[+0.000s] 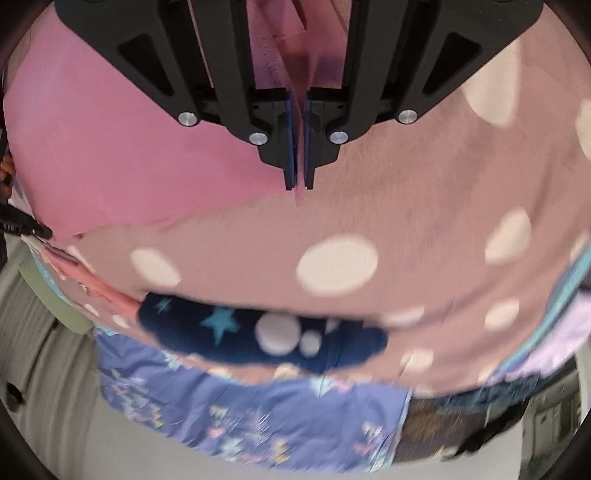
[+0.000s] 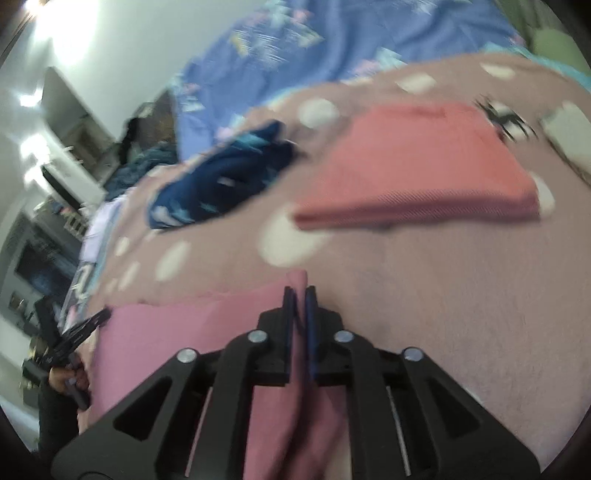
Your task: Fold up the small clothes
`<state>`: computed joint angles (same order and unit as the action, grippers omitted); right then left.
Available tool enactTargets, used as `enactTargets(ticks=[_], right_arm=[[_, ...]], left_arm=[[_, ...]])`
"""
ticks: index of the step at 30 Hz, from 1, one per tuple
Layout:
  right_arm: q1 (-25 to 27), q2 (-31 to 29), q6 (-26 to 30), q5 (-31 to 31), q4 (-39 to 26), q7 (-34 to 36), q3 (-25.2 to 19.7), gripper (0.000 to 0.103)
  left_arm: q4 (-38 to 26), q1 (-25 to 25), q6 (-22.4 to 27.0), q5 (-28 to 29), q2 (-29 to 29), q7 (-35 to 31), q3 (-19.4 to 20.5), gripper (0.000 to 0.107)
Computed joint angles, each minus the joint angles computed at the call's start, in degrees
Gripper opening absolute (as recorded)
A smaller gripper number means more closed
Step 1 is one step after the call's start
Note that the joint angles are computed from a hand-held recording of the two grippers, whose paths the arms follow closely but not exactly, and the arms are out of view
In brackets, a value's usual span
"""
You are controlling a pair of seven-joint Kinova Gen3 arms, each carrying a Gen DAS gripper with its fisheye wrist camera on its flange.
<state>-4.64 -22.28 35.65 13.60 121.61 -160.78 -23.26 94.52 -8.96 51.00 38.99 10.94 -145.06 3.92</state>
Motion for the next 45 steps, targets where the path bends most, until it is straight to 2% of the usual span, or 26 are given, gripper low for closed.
enactTargets(ticks=[1, 4, 6, 9, 10, 13, 15, 17, 18, 20, 23, 26, 28, 31, 34, 45], right_arm=[[0.21, -0.64, -1.52, -0.51, 1.35, -0.55, 0.17, 0.01], [0.05, -4.09, -3.81, -3.17, 4.03, -0.62, 1.62, 0.01], [1.22, -6.13, -1.19, -3.3, 3.32, -0.53, -0.33, 0.013], [1.16, -9.72, 2.5, -4.71, 2.88, 0.5, -2.33, 0.016], [1.05, -10.59, 3.59, -5.41, 2.74, 0.9, -2.75, 0.017], [-0.8, -12.97, 5.44, -8.39, 3.15, 3.0, -1.91, 0.017], [-2.25, -13.55, 5.58, -10.32, 3.6, 5.03, -0.54, 0.017], [-3.23, -13.15, 4.72, -11.75, 3.86, 7.14, 0.81, 0.023], [-3.93, -13.24, 4.11, -12.6, 4.2, 8.2, 1.66, 0.03], [-5.61, -12.13, 1.73, -15.16, 4.74, 12.5, 4.5, 0.039], [-10.45, -9.24, 0.06, -17.04, 4.05, 18.99, 10.8, 0.049], [-15.83, -7.08, -2.23, -20.59, 4.05, 25.98, 18.13, 0.049], [-17.05, -5.81, -3.32, -23.2, 4.42, 30.02, 20.73, 0.049], [-15.77, -6.26, -7.1, -25.65, 7.3, 32.3, 20.06, 0.045], [-16.26, -8.15, -10.4, -27.99, 10.21, 34.39, 20.68, 0.043], [-18.76, -8.35, -10.73, -33.87, 11.03, 41.3, 25.43, 0.041]], left_arm=[[0.31, -1.3, 0.41, 1.24, 0.2, -0.49, 0.64, 0.007], [0.85, -1.38, -0.09, 2.49, -1.12, 0.07, -0.73, 0.026], [1.8, -2.0, -0.38, 3.56, -3.26, -1.34, -1.2, 0.027], [3.6, -3.42, 2.86, 7.78, -7.19, -6.16, -2.3, 0.033], [4.09, -2.96, 3.86, 8.65, -8.35, -7.03, -3.11, 0.037], [5.31, -1.01, 9.22, 9.94, -11.7, -9.46, -4.51, 0.038], [7.29, 2.75, 13.88, 10.27, -14.08, -10.8, -6.12, 0.039], [9.72, 6.36, 17.23, 8.29, -16.92, -11.29, -4.47, 0.042], [10.94, 6.82, 17.51, 7.65, -18.24, -11.51, -2.72, 0.045], [14.45, 10.94, 15.9, 5.86, -21.89, -11.88, -0.13, 0.056], [19.48, 17.15, 12.46, 5.48, -26.46, -13.12, 3.79, 0.062], [21.65, 22.23, 8.2, 2.89, -28.95, -10.72, 9.85, 0.065], [22.77, 24.73, 4.46, 0.72, -30.3, -8.09, 13.79, 0.067], [24.45, 25.75, -2.0, -3.9, -32.62, -3.53, 19.77, 0.068], [24.51, 25.63, -4.66, -7.99, -32.87, 1.63, 23.36, 0.068], [21.92, 27.42, -7.8, -17.63, -29.7, 16.18, 26.82, 0.068]])
